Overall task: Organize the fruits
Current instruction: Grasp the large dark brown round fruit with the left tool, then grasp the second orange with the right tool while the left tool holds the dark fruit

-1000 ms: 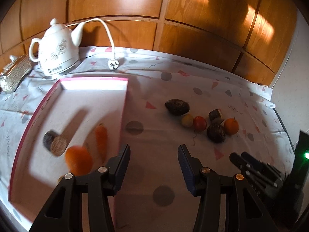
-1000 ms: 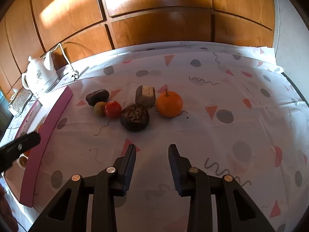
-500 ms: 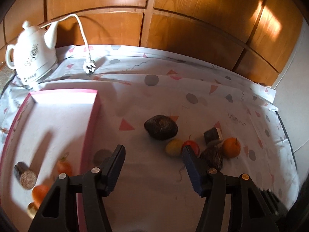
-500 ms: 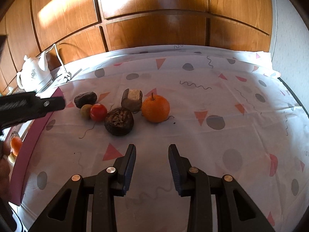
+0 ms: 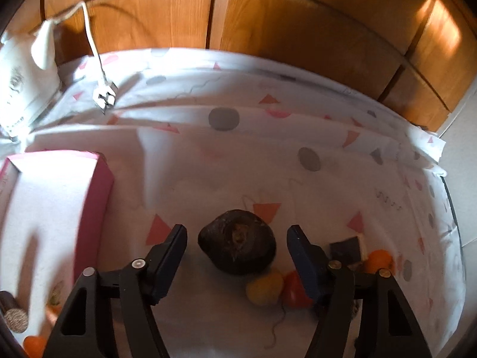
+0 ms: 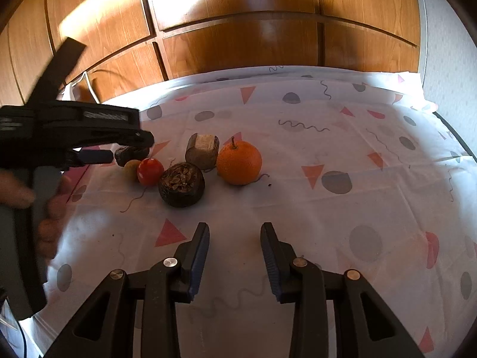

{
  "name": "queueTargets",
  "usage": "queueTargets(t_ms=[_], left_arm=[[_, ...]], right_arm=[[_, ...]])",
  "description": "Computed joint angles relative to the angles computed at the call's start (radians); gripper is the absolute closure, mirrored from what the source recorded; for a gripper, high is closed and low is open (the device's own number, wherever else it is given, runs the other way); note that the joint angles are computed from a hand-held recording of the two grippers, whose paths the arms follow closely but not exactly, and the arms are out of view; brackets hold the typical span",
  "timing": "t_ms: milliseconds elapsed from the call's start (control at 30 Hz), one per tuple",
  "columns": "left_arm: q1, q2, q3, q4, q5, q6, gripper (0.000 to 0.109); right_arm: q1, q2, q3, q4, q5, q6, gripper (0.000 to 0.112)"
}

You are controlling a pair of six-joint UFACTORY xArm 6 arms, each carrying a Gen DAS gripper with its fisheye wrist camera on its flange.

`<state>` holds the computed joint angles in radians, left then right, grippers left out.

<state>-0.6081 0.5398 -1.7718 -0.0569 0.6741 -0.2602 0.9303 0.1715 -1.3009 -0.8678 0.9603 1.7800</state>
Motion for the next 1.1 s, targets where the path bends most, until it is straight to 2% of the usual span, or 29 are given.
queueTargets(t_ms=[33, 67, 200, 333, 433, 533, 800, 833, 900, 1000, 1100], left_arm=[[0.000, 0.001, 0.006, 0.013, -0.018, -0.006, 0.046], [0.000, -0.003, 0.016, 0.028, -0.036, -0.012, 0.057], [0.013, -0.029, 0.061, -0.053, -0.076, 0.037, 0.058], [0.020, -0.093, 0.143, -0.033, -0.111, 0.011, 0.058], [0.018, -0.169, 0.245, 0.039, -0.158, -0.036, 0.058], [0.012, -0.256, 0.364, 0.077, -0.206, -0.064, 0.058], [-0.013, -0.471, 0.694, 0.243, -0.352, -0.149, 0.058], [-0.017, -0.477, 0.712, 0.230, -0.359, -0.135, 0.057], [-0.014, -0.495, 0.759, 0.318, -0.419, -0.195, 0.057], [-0.017, -0.487, 0.771, 0.329, -0.437, -0.193, 0.059], [-0.016, -0.487, 0.775, 0.495, -0.445, -0.304, 0.059]], right_arm=[[-0.001, 0.001, 0.000, -0.001, -0.002, 0.002, 0.076], [-0.002, 0.000, 0.003, -0.003, -0.007, 0.006, 0.076], [-0.006, 0.001, 0.007, -0.010, -0.020, 0.015, 0.075], [-0.011, -0.001, 0.014, -0.016, -0.037, 0.027, 0.075], [-0.012, -0.004, 0.020, -0.019, -0.046, 0.034, 0.074], [-0.016, -0.009, 0.029, -0.024, -0.069, 0.032, 0.068], [-0.017, -0.010, 0.029, -0.016, -0.070, 0.025, 0.068], [-0.017, -0.010, 0.028, -0.014, -0.070, 0.022, 0.068], [-0.019, -0.008, 0.023, -0.004, -0.068, 0.005, 0.068], [-0.026, -0.006, 0.009, 0.039, -0.065, -0.057, 0.068], [-0.034, -0.012, 0.000, 0.047, -0.053, -0.080, 0.068]])
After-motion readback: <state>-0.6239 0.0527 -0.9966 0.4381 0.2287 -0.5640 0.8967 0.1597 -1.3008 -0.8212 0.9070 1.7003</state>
